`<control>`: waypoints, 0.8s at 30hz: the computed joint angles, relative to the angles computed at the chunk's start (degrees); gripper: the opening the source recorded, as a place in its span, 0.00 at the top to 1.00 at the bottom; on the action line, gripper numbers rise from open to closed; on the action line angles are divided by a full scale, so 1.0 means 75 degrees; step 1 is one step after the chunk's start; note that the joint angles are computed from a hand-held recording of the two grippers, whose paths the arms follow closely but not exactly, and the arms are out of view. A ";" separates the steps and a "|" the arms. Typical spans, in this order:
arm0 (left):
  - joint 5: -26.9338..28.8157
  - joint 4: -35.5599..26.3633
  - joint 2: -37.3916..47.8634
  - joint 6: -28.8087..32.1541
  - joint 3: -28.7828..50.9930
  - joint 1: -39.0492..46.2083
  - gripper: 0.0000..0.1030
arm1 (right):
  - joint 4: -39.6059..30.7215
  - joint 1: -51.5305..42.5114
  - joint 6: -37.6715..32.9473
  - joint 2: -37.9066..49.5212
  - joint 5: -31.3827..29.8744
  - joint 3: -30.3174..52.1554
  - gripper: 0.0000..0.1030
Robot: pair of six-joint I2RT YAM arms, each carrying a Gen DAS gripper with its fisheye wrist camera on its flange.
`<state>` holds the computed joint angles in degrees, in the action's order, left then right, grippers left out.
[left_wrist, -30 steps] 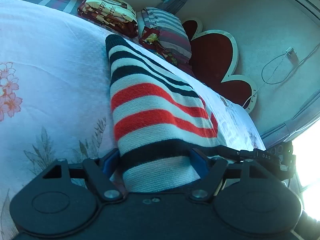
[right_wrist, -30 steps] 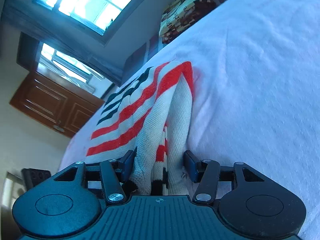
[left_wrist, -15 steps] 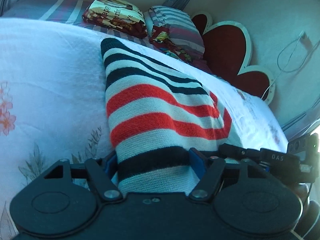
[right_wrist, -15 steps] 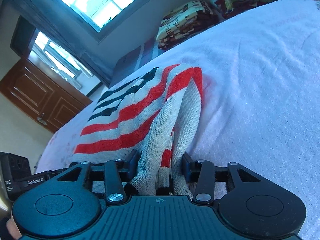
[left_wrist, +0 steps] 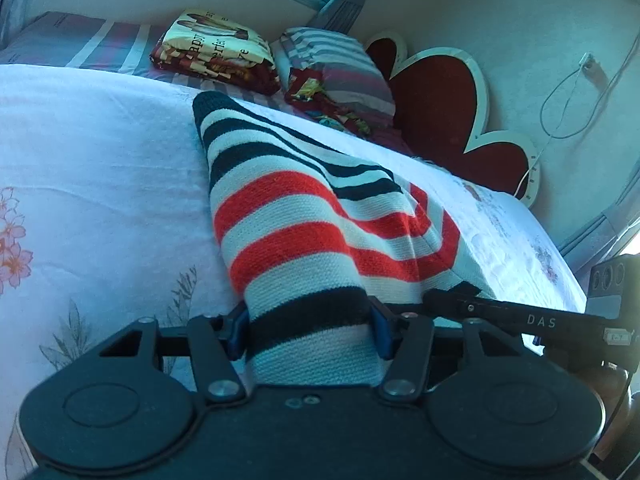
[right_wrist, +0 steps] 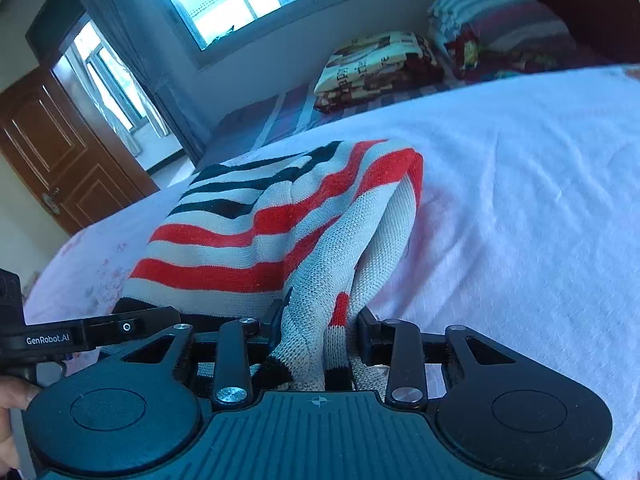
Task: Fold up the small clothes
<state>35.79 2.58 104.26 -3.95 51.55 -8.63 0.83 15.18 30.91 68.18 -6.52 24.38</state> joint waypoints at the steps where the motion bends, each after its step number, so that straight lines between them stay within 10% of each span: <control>1: 0.0073 0.0051 0.0023 -0.0005 -0.0016 0.0043 0.48 | 0.0104 0.0076 -0.0020 0.0062 0.0143 -0.0011 0.67; 11: 0.1073 -0.0526 -0.0709 0.0781 -0.0239 0.1068 0.52 | -0.0960 0.2629 0.0259 0.0141 0.2582 0.1359 0.68; 24: 0.2340 -0.5874 -0.0440 0.5584 0.2436 0.4829 0.52 | -0.1096 0.5628 0.1589 0.4139 0.4604 0.5775 0.68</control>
